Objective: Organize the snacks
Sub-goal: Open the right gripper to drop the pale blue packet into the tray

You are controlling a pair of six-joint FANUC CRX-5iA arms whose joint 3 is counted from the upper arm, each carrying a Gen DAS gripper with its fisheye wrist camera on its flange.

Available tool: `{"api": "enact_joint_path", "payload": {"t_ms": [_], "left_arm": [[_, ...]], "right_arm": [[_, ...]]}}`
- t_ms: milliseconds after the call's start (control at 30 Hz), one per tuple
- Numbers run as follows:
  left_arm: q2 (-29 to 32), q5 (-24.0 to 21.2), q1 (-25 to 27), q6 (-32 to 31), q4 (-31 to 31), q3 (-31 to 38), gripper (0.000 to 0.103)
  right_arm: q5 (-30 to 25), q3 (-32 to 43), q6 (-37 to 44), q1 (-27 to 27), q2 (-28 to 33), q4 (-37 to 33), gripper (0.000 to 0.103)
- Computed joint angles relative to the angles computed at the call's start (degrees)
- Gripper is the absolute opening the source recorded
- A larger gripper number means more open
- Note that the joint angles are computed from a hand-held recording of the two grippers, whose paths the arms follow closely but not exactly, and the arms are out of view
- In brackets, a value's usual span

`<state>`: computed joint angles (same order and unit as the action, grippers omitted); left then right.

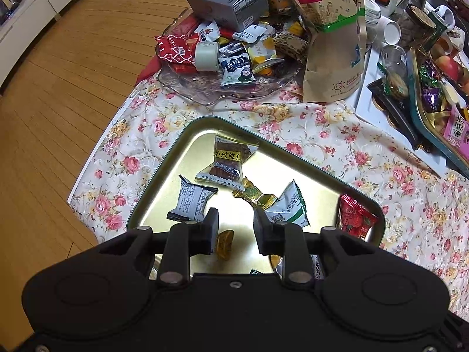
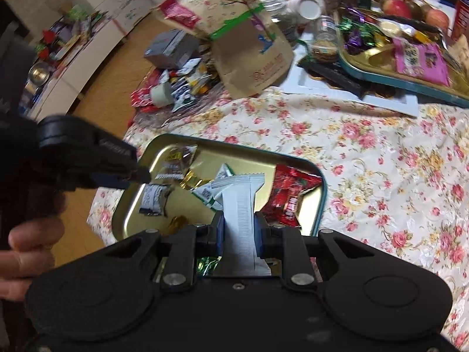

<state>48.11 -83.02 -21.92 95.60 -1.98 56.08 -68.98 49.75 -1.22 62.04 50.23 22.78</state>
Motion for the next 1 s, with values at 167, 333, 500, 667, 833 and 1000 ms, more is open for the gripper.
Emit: {"api": "enact_joint_path", "payload": {"t_ms": [167, 333, 500, 667, 833, 1000], "left_arm": [[-0.08, 0.11, -0.08, 0.03, -0.20, -0.10, 0.036], [-0.45, 0.73, -0.13, 0.01, -0.32, -0.59, 0.036], [-1.78, 2.72, -0.67, -0.52, -1.47, -2.44, 0.036], [-4.13, 6.22, -1.68, -1.61, -3.39, -6.06, 0.036], [-6.61, 9.11, -2.26, -3.30, -4.34, -10.30, 0.036], [-9.16, 11.13, -2.71, -2.21, -5.81, -14.80, 0.037]], "right_arm": [[0.12, 2.30, 4.20, 0.81, 1.38, 1.21, 0.022], [-0.52, 3.00, 4.60, 1.44, 2.16, 4.64, 0.027], [1.43, -1.60, 0.10, 1.47, -0.09, 7.39, 0.036], [-3.86, 2.72, 2.37, 1.45, 2.28, 6.03, 0.036], [-8.36, 6.15, 5.07, 1.57, 4.00, 3.95, 0.036], [-10.78, 5.92, 5.41, 2.19, 4.02, 4.25, 0.036]]}}
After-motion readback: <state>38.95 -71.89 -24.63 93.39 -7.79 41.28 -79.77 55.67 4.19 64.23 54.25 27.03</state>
